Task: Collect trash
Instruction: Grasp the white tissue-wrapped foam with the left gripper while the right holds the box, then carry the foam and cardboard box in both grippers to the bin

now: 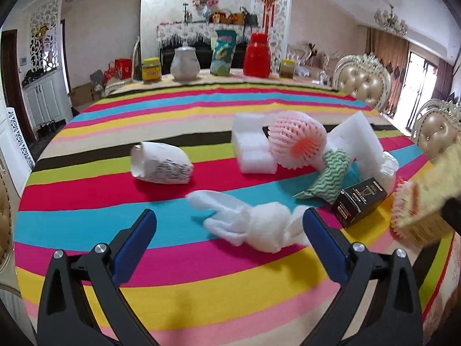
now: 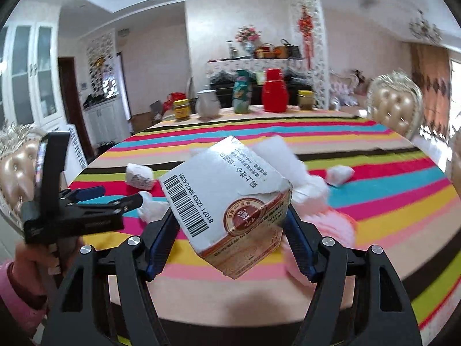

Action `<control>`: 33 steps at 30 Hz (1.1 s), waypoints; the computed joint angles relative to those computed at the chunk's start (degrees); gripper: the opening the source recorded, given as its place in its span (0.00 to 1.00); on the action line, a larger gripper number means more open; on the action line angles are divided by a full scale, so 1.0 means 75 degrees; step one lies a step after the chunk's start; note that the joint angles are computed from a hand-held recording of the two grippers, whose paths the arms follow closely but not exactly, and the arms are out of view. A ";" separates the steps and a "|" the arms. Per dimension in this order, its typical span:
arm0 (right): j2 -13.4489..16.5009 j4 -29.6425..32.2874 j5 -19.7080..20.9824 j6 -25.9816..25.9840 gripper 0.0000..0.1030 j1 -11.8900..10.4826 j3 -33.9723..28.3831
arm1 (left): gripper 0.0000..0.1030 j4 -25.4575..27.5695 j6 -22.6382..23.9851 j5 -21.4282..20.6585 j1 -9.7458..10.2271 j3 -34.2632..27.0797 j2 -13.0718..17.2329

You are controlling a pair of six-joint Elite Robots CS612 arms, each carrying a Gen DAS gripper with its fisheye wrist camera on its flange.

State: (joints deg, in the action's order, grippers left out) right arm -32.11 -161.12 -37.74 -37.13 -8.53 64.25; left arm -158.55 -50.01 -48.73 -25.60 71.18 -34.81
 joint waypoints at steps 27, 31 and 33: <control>0.0099 -0.0407 -0.0225 0.0703 0.66 -0.0414 -0.0066 | 0.32 -0.0313 0.1193 -0.0555 -0.0135 -0.1001 0.0628; 0.0037 -0.0855 -0.0444 0.1023 0.66 -0.0497 0.0083 | 0.32 -0.1137 0.1749 -0.0677 -0.0292 -0.0908 0.0621; 0.0008 -0.1001 -0.0521 0.1124 0.66 -0.0538 0.0163 | 0.32 -0.1416 0.1934 -0.0804 -0.0358 -0.0896 0.0628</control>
State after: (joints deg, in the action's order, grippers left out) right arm -32.05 -168.63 -41.64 -28.70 -12.56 65.47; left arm -169.17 -35.50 -54.76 -28.29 64.46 -30.10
